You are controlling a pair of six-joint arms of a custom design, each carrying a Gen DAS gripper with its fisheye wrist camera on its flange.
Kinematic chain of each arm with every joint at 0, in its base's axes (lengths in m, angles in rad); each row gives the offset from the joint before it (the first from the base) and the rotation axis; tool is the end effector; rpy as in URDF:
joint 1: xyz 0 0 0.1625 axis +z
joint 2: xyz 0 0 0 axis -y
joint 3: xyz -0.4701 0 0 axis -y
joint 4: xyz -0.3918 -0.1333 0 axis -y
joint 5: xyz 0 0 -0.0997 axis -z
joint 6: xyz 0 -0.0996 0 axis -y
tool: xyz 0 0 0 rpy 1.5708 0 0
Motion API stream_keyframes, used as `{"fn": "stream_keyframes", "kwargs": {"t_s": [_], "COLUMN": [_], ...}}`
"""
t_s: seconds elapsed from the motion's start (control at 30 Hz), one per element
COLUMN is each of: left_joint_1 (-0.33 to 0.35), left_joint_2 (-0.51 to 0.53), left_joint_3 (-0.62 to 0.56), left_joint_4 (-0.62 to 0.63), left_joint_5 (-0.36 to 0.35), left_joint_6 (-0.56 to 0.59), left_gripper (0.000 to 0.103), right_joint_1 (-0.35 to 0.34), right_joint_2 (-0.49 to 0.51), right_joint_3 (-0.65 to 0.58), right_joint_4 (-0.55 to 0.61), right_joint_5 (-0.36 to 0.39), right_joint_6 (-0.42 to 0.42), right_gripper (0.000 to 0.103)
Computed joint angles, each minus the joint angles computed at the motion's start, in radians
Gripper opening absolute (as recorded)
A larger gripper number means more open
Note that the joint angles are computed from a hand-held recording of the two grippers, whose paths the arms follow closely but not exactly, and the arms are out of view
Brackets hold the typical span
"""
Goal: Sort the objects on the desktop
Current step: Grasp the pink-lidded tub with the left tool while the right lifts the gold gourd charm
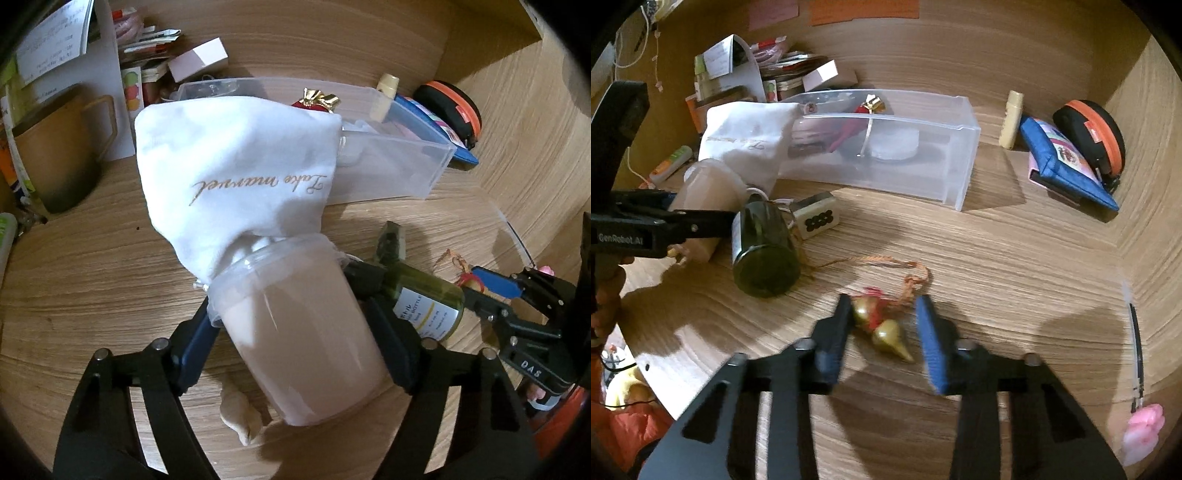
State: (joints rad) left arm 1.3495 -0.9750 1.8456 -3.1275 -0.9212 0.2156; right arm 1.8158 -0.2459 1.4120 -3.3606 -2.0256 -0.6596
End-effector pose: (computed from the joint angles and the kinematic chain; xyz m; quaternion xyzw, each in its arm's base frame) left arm 0.0475 -0.6704 0.2538 0.0886 0.8945 -0.3196 0.2996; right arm 0.2672 -0.6995 -0.0976 0.3430 -0.8643 0.2484 0.2715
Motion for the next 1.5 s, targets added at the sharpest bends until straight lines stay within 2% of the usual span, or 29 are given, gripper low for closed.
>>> {"fn": "stream_keyframes", "kwargs": {"t_s": [0.3, 0.67, 1.0, 1.3, 1.5], "left_joint_1": [0.001, 0.014, 0.021, 0.021, 0.012], "left_joint_2": [-0.014, -0.039, -0.058, -0.076, -0.088], "left_joint_3": [0.030, 0.053, 0.065, 0.077, 0.089], "left_joint_4": [-0.050, -0.069, -0.094, -0.109, -0.133], "left_joint_5": [-0.010, -0.053, -0.086, -0.114, -0.108], "left_joint_6": [-0.033, -0.052, -0.051, -0.051, -0.040], "left_gripper": [0.072, 0.068, 0.068, 0.067, 0.067], "right_joint_1": [-0.003, 0.008, 0.036, 0.072, 0.093], "right_joint_2": [-0.014, -0.031, -0.025, -0.016, 0.002], "right_joint_3": [-0.003, -0.029, -0.082, -0.124, -0.171], "right_joint_4": [-0.025, -0.025, -0.028, -0.059, -0.069], "right_joint_5": [0.016, 0.084, 0.113, 0.142, 0.154], "right_joint_6": [0.072, 0.115, 0.101, 0.050, 0.017], "right_gripper": [0.024, 0.024, 0.024, 0.024, 0.024]}}
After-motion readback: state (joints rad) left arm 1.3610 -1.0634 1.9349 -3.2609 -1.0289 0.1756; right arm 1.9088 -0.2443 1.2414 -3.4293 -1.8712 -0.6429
